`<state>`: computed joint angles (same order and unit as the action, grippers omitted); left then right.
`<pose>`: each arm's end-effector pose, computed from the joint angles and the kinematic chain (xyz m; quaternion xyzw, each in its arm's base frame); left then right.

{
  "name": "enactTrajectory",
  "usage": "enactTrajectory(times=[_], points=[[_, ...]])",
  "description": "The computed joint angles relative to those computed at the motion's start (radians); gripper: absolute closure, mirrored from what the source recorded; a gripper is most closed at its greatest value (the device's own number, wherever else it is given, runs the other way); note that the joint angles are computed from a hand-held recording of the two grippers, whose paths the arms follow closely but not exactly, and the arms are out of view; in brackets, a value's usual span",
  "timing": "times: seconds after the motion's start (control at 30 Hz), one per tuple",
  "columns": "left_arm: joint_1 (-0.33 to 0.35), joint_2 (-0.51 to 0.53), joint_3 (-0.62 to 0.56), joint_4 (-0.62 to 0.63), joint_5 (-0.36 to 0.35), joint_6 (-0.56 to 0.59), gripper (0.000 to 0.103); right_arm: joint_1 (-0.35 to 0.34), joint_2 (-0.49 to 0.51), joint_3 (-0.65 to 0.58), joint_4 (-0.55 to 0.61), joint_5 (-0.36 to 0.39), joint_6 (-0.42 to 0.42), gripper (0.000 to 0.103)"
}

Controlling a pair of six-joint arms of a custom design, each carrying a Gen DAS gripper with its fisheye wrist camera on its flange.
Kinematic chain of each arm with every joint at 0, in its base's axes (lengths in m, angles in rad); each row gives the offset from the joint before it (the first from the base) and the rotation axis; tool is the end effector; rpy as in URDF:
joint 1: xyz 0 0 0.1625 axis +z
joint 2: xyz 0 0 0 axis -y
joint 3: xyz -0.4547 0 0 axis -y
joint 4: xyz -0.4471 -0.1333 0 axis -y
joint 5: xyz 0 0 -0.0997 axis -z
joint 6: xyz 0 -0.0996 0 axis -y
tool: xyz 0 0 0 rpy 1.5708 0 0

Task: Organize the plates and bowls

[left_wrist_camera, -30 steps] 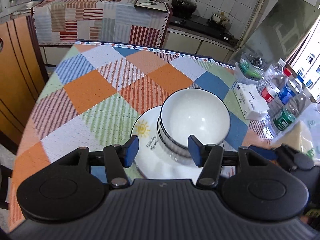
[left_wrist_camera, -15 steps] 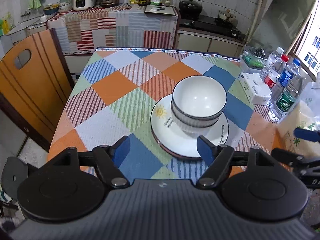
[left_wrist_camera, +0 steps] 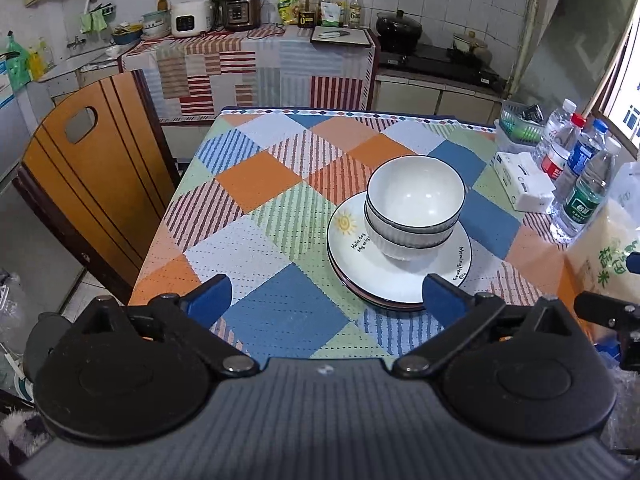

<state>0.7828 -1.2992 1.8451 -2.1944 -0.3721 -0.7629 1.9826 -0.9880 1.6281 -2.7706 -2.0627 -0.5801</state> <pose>-0.2704 -0.5879 0.3400 -0.0116 0.8253 -0.4175 0.3801 0.3752 -0.6436 0.2536 0.3844 -0.8519 0.2473 0.2557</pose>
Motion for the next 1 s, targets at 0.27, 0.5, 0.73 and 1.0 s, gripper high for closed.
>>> enactTrajectory(times=[0.27, 0.5, 0.73, 1.0], points=[[-0.013, -0.002, 0.007, 0.058, 0.024, -0.076, 0.0, 0.016, -0.024, 0.031, 0.043, 0.016, 0.023, 0.003], [-0.014, 0.001, -0.016, 0.222, 0.062, -0.192, 0.0, 0.025, -0.014, 0.048, 0.001, -0.019, -0.005, 0.003], [-0.017, 0.009, -0.02, 0.249, 0.072, -0.204, 0.0, 0.028, -0.002, 0.046, -0.027, -0.048, -0.012, 0.003], [-0.021, 0.017, -0.009, 0.195, 0.078, -0.16, 0.0, 0.027, 0.004, 0.047, -0.056, -0.07, 0.0, 0.003]])
